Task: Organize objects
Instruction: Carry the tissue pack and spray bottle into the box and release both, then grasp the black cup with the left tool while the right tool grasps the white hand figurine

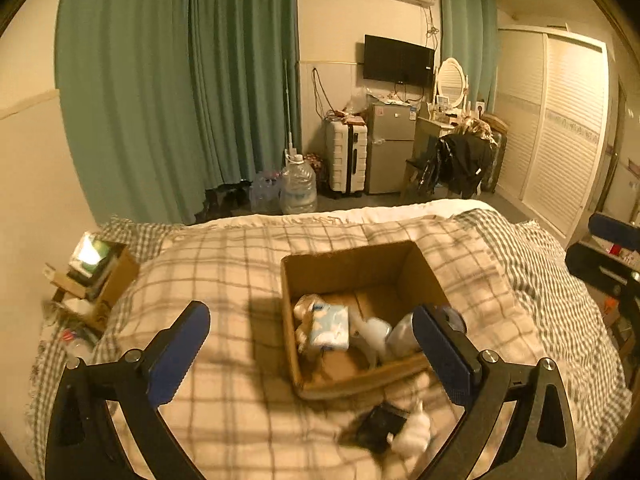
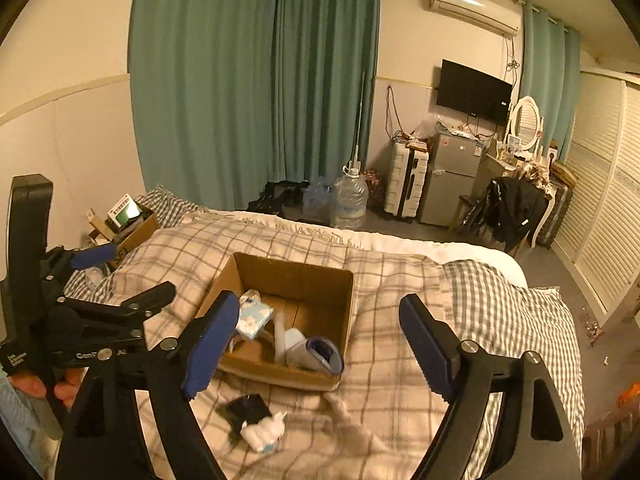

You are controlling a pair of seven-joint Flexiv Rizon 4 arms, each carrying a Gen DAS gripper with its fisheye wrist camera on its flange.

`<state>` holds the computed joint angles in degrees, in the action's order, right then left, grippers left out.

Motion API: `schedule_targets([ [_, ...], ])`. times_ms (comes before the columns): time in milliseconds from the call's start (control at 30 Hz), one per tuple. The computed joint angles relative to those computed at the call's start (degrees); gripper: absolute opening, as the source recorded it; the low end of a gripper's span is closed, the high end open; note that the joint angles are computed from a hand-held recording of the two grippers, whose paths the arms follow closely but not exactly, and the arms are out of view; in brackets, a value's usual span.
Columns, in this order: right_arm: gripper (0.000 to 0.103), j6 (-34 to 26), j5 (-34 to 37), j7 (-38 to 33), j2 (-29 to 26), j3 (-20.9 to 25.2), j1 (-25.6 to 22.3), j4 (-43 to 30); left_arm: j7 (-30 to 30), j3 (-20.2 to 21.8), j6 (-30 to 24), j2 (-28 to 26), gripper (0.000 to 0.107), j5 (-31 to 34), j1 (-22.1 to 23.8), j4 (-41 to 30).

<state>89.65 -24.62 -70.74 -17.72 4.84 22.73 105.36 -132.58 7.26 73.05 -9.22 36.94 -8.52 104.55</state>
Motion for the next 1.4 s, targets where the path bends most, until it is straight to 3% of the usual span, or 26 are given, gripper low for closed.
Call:
schedule_targets([
  [67, 0.084, 2.3, -2.4, 3.1, 2.0, -4.0, 2.8, 4.0, -2.0, 0.5, 0.3, 2.0, 0.103, 1.9, -0.6, 2.8],
  [167, 0.086, 7.0, -8.4, 10.9, 3.7, -14.3, 10.3, 10.6, -8.6, 0.7, 1.6, 3.4, 0.103, 6.2, -0.5, 5.9],
  [367, 0.086, 9.3, -6.3, 11.4, -0.9, -19.9, 16.5, 14.3, -13.4, 0.5, 2.7, -1.0, 0.103, 6.7, -0.1, 8.8],
  [467, 0.086, 6.5, -4.3, 8.6, -4.5, -14.3, 12.7, 12.2, -14.4, 1.1, -1.3, -4.0, 0.103, 8.2, -2.0, 7.2],
  [567, 0.086, 4.1, -3.9, 6.5, -8.3, -12.7, 12.4, 10.8, -13.5, 1.8, -2.7, -6.4, 0.103, 7.1, -2.6, 7.1],
  [667, 0.086, -1.9, -2.5, 1.4, -11.8, -2.7, 5.6, 7.6, -12.0, 2.3, -2.7, -7.6, 0.103, 5.2, -2.5, 7.9],
  [867, 0.086, -11.4, 3.3, -6.7, -16.9, 7.8, -0.6, 1.0, -10.3, 3.7, -1.0, -8.6, 0.103, 1.1, -2.5, 9.3],
  [933, 0.079, -14.3, 5.2, -7.7, -17.8, 8.3, -0.6, -0.7, -9.6, 4.0, -0.9, -8.9, 0.103, 0.0, -2.7, 9.5],
  [967, 0.063, -15.0, 6.0, -8.1, -17.9, 8.2, -0.5, -0.9, -9.5, 4.2, -0.9, -8.9, 0.103, -0.5, -2.9, 9.6],
  [1000, 0.061, -15.1, 6.9, -8.8, -17.7, 8.6, -0.8, -0.8, -9.3, 4.4, -0.8, -9.0, 0.103, -0.8, -3.1, 9.6],
  [1167, 0.060, -9.1, 7.9, -8.3, -13.6, 5.9, 0.3, 3.9, -10.3, 5.3, -2.4, -8.8, 0.103, -0.4, -5.0, 9.0],
  [1233, 0.060, -8.1, 7.4, -7.6, -11.8, 4.3, 0.7, 5.1, -10.4, 5.1, -6.1, -8.8, 0.103, 0.6, -6.4, 7.5],
  [1300, 0.060, -7.1, 5.6, -5.3, -9.9, 0.6, 2.2, 6.2, -9.5, 4.0, -7.0, -9.2, 0.103, 1.1, -6.5, 6.4],
  [1400, 0.060, -8.0, 4.8, -3.6, -9.5, -0.4, 1.3, 4.9, -5.7, 1.6, -5.7, -11.1, 0.103, -1.6, -5.6, 5.0],
])
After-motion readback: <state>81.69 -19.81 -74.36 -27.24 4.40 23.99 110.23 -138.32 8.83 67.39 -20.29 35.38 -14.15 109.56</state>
